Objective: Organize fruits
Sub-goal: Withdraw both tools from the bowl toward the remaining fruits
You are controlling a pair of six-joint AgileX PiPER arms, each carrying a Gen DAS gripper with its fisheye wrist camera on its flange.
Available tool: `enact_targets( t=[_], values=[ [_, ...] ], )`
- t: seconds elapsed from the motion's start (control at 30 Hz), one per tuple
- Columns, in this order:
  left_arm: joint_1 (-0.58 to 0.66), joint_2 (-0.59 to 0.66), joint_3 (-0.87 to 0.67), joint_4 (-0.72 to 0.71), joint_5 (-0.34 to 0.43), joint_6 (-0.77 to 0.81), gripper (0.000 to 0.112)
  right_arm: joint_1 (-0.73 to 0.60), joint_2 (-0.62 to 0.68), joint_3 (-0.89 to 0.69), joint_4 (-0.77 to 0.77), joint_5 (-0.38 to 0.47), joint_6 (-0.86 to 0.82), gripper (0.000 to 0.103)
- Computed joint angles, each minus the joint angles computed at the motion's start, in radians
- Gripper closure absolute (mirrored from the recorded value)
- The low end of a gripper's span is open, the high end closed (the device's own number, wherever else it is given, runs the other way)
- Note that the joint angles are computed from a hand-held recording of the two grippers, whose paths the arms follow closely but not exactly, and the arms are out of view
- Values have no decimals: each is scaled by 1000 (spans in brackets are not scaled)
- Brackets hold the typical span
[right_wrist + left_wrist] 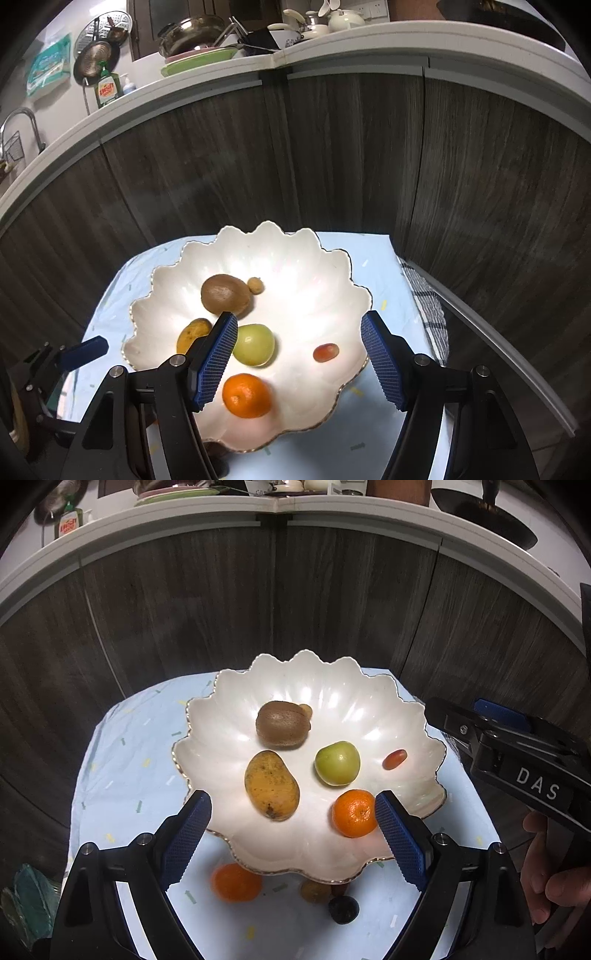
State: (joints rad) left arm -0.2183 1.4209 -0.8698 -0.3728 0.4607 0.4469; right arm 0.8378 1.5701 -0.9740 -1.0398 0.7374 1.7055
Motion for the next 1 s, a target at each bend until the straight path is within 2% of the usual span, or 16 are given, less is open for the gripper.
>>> enact_targets(
  t=[0.53, 1.0],
  values=[
    [87, -99, 28, -60, 60, 84, 22, 128, -24, -17, 15, 133, 46, 33],
    [176, -163, 66, -138, 104, 214, 22, 203, -16, -20, 28, 185, 93, 33]
  ],
)
